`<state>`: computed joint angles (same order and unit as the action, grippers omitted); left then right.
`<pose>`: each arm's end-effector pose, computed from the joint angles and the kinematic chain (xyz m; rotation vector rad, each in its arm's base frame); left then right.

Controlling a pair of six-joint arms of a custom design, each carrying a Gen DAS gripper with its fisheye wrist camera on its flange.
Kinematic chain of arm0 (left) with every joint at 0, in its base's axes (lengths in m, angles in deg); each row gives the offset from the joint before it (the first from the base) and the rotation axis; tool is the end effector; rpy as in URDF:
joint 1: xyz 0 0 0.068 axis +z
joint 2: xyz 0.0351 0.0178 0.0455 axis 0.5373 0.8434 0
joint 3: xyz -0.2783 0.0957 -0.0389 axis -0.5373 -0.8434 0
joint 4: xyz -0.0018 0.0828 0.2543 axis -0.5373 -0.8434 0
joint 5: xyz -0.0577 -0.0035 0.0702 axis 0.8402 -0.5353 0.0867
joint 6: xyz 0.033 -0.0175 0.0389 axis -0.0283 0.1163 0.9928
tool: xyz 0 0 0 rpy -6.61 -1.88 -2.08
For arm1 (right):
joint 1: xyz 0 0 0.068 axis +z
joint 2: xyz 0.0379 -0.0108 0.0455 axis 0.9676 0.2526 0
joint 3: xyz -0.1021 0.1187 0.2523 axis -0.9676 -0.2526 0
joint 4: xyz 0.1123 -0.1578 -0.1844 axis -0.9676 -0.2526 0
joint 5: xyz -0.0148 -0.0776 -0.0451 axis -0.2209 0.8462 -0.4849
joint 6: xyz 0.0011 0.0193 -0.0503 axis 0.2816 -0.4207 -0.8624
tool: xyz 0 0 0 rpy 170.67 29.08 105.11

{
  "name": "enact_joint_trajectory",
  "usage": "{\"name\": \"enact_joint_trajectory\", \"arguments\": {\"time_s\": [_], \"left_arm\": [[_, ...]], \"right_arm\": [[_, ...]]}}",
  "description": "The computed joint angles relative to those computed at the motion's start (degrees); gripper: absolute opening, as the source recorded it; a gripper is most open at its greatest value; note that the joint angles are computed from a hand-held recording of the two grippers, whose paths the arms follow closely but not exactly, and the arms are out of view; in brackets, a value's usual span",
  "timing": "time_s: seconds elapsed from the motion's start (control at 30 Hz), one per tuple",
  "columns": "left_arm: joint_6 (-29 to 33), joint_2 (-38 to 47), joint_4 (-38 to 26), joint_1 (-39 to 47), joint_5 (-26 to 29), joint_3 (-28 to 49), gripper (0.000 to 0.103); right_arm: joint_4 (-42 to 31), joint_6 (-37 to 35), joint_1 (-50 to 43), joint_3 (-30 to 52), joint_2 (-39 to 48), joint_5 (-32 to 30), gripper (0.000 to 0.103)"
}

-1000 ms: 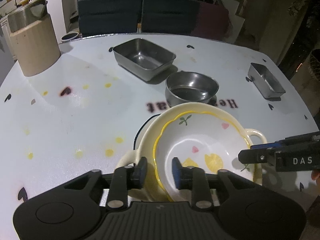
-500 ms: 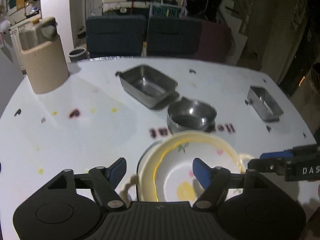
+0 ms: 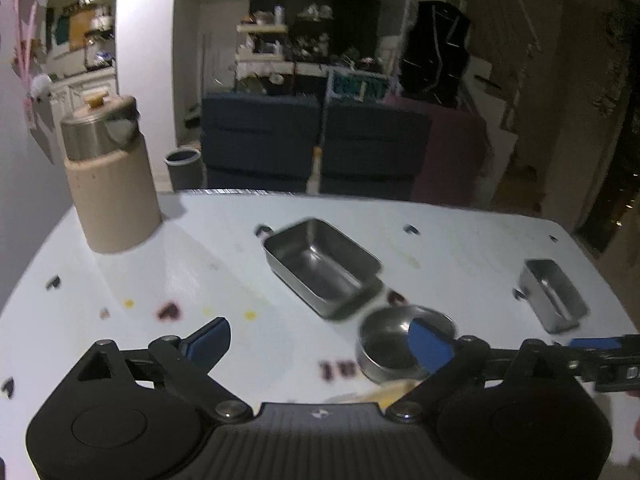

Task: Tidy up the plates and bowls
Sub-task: 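Move both tools to the rim of a small rectangular steel tin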

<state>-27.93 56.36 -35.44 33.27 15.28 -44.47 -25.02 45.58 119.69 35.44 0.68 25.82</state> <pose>0.1696 -0.0042 0.2556 0.1313 2.2795 -0.1799 0.1529 0.1354 0.2348 0.1406 2.4451 0.3572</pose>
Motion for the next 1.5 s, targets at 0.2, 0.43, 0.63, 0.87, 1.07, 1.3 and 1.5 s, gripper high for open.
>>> {"name": "enact_joint_trajectory", "arguments": {"time_s": [0.2, 0.43, 0.63, 0.87, 1.07, 1.3, 1.5], "left_arm": [[2.52, 5.48, 8.26, 1.36, -2.99, -0.37, 0.1], [4.78, 13.87, 15.89, 4.55, -2.55, 1.49, 0.103], [6.24, 21.06, 21.58, 3.66, -2.92, 4.33, 0.103], [7.45, 31.33, 29.64, 0.79, -4.26, 7.92, 0.103], [7.8, 40.06, 33.03, -0.62, -7.02, 11.61, 0.103], [9.24, 45.77, 34.7, -1.66, -7.72, 15.58, 0.103], [12.98, 49.01, 35.14, -3.46, -8.87, 16.77, 0.103]], "right_arm": [[4.58, -3.38, -5.47, -0.11, 2.02, 0.2, 0.102], [12.64, -5.44, -9.96, -0.15, 7.46, -0.08, 0.103], [17.84, -5.63, -11.22, 2.09, 14.46, -1.09, 0.103], [22.51, -3.74, -12.27, 5.43, 21.06, -4.0, 0.103], [25.94, -2.42, -13.42, 8.14, 26.19, -6.06, 0.103], [29.9, 0.47, -15.3, 10.24, 31.19, -9.5, 0.103], [31.69, 4.22, -16.1, 11.57, 35.9, -12.96, 0.103]]}}
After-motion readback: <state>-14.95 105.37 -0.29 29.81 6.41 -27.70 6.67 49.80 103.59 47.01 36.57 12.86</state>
